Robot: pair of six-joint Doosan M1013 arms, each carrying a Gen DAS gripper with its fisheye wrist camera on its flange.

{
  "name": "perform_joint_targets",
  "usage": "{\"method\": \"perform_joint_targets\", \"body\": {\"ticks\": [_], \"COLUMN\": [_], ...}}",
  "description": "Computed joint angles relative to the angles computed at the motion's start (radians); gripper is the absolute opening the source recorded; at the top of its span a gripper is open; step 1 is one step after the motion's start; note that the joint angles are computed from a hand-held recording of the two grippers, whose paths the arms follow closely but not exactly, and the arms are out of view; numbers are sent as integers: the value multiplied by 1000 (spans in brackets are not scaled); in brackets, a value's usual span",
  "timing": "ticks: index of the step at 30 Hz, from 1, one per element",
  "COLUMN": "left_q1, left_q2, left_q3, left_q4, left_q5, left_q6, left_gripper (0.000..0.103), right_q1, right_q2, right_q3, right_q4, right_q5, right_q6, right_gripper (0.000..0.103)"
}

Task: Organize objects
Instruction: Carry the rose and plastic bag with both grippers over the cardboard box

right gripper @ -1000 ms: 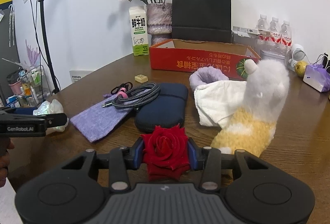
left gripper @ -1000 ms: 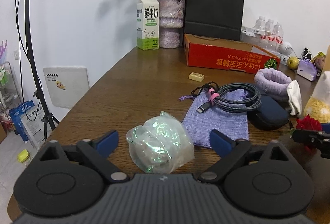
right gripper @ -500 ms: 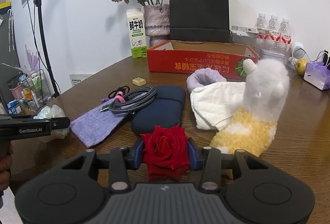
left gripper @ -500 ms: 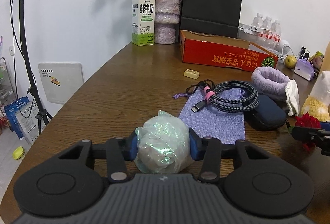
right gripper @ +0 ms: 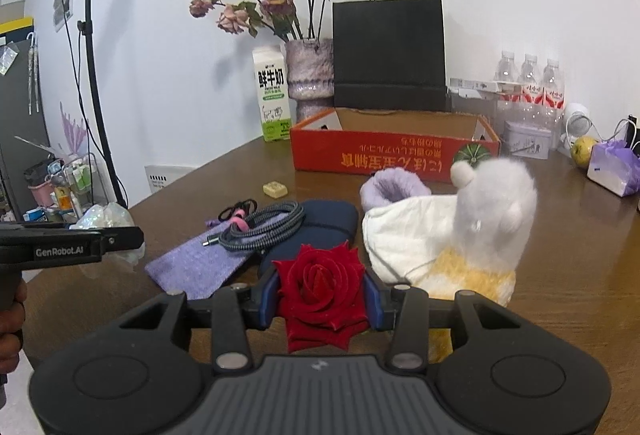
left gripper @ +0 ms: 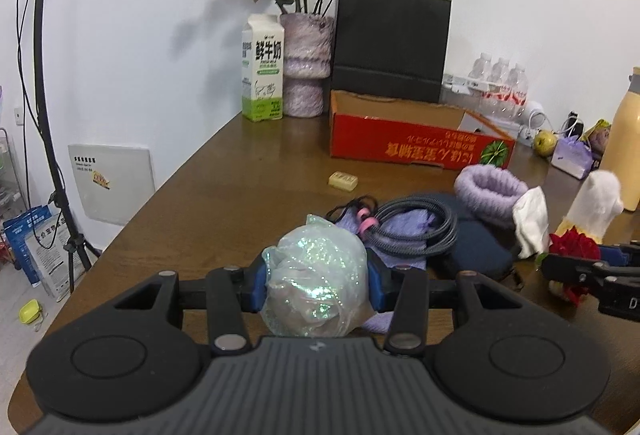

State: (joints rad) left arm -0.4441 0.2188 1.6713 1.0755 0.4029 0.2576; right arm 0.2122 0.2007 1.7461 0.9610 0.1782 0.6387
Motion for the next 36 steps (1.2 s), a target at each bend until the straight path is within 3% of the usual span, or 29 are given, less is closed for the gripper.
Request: {"method": "perform_joint_targets", "body": {"ticks": [11,23,36], "left_q1": [-23,-33,-32], "left_q2": [17,70,137], "left_q3": [-58,-170,-307], "left_q4": [45,5,-122], "left_q5": [-19,-16,8], "left_q6": [-26,35,181], "left_gripper": [47,47,47], "right_q1": [-23,-59,-101], "right_q2": [-4,24,75], "right_q3": [-22,-99,-218], "right_q4": [413,431,299], "right_q5": [19,69,132], "right_q6": [-464,-516,-385], "right_gripper": [42,42,41]}}
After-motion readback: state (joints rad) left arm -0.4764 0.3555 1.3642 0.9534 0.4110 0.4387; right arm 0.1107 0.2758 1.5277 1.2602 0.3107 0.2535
